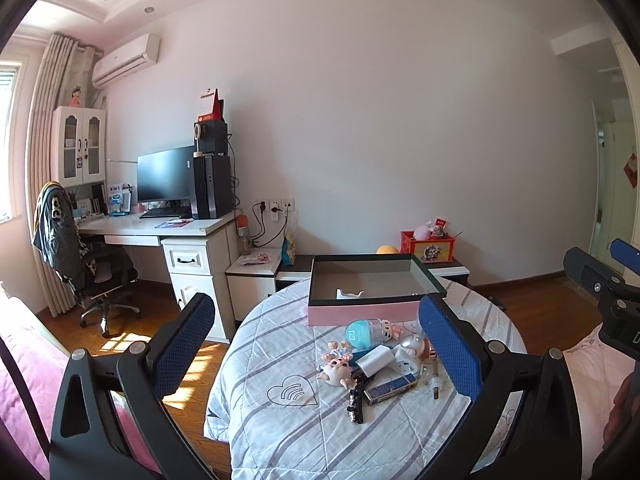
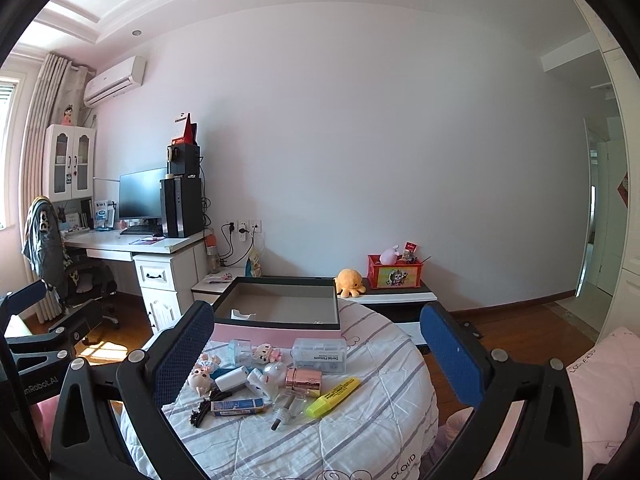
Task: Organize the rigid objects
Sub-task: 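Withdraw both tools from the box back toward the items, then grasp the clear plastic container with the left tool while the right tool grasps the clear Dental Flossers box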
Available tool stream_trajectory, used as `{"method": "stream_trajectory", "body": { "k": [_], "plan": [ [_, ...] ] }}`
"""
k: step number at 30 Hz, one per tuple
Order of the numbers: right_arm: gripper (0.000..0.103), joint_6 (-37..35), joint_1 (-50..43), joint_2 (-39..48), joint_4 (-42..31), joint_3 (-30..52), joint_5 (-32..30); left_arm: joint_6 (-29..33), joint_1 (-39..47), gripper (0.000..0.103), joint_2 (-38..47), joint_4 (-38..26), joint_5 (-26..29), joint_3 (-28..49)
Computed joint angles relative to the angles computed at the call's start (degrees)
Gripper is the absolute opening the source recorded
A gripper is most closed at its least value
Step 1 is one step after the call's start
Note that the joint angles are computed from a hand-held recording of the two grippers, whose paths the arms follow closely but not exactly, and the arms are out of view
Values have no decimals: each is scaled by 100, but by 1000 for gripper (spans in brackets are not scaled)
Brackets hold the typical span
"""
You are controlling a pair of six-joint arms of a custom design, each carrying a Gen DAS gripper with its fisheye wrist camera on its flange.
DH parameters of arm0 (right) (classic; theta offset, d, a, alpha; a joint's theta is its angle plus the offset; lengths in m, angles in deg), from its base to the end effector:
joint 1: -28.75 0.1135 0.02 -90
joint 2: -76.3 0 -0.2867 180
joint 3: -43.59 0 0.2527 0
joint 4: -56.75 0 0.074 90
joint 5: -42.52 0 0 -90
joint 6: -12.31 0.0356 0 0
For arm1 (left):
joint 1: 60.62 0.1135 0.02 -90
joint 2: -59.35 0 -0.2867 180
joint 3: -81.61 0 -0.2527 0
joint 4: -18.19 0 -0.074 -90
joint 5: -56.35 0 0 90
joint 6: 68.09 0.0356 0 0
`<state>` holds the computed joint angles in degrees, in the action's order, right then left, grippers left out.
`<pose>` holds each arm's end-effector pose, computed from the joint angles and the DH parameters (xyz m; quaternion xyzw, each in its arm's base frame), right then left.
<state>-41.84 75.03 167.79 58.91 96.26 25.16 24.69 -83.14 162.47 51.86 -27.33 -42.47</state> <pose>0.2265 0.1877 0.1912 0.1993 0.7412 -0.1615 0.6204 0.3339 -0.1427 0.1817 0.2050 0.7578 -0.1486 0.6014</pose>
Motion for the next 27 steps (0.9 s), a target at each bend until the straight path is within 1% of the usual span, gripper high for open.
{"method": "stream_trajectory", "body": {
  "k": [2,5,9,13,16,22,24,27],
  "plan": [
    [103,134,-67,33,-76,-26,-57,14,-7,103,106,-97,-56,106],
    [103,358,-282,169,-146,-62,-309,41,21,103,360,-285,-23,328],
    [103,639,-728,509,-127,-128,-853,108,86,103,847,-614,79,728],
    [103,816,-1240,997,95,-175,-1486,207,108,103,1489,-1136,101,1374],
    [103,760,-1593,1314,434,-229,-1902,224,86,103,1995,-1604,16,1976],
    [103,383,-2248,1831,897,-63,-2560,119,-1,103,2885,-2710,-51,3353],
    [103,217,-2465,2004,1004,60,-2767,131,-71,103,3158,-3053,-47,3859],
    [103,-38,-2812,2262,1142,286,-3122,189,-235,103,3662,-3790,-24,4898]
  ]
}}
